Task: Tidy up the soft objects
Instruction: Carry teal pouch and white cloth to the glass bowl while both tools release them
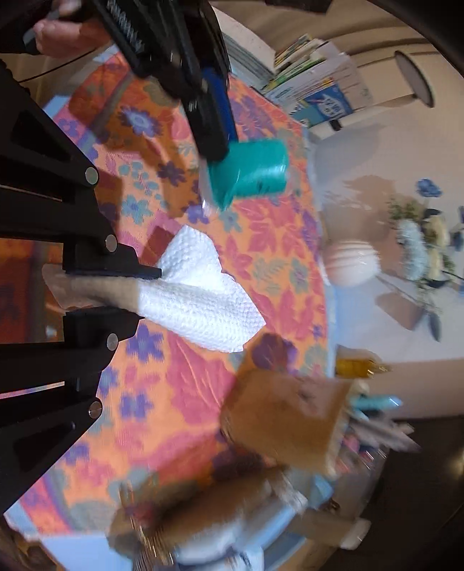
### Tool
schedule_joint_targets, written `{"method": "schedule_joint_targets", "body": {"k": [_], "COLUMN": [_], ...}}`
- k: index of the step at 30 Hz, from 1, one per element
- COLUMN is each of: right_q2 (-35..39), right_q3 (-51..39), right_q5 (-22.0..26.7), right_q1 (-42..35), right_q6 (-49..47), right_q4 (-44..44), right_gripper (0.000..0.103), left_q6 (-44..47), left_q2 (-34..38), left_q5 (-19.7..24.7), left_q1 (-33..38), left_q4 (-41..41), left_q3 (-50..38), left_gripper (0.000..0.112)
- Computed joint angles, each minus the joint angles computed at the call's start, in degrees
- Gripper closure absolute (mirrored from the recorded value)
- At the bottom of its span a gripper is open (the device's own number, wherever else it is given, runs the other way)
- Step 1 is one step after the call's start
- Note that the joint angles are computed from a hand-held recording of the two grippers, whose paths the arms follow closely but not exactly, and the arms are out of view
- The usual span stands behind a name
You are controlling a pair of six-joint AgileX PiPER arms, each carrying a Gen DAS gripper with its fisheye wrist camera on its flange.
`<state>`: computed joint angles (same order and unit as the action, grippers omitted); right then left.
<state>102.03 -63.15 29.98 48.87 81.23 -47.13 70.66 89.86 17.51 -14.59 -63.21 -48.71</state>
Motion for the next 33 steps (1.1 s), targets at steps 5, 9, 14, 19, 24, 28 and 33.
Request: {"method": "schedule_joint_targets", "body": {"k": [5, 9, 14, 19, 24, 28, 33], "right_q2": [-11.35, -21.27, -29.07, -28.37, -23.96, -17.98, -17.35], "right_q3": [5.69, 11.56, 15.92, 17.00, 13.36, 6.64, 7.06], "right_q5": [7.76, 13.32, 10.54, 2.33, -5.18, -5.65, -5.77], "right_q1": [-0.27, -3.80, -16.05, -30.93, -40.96, -45.21, -44.32], "right_q6": [4.36, 8.00, 6.57, 1.64, -10.04, -21.40, -12.28], "right_q4": [-3.88, -6.81, -5.79, -0.48, 10.48, 20.35, 11.28], "right_gripper": [0.091, 0.091, 0.091, 0.091, 0.091, 0.078, 0.046], "left_q6": [-7.96, -18.62, -22.41, -33.57, -43.76, -51.09, -48.37], "left_q2": [1.45, 5.14, 15.38, 26.40, 38.57, 45.37, 44.49], "left_q5": [1.58, 3.10, 12.26, 18.33, 26.90, 30.15, 27.96], "left_q1": [-6.61, -13.01, -17.96, -21.70, -22.46, -24.05, -23.93], "left_q4": [6.59, 16.84, 17.64, 26.38, 31.84, 39.74, 38.88], "left_q3": [-7.16, -16.03, -32.90, -49.96, -70.40, -82.39, -80.08], "left_gripper": [0.098, 0.098, 0.098, 0.098, 0.098, 0.082, 0.069]}}
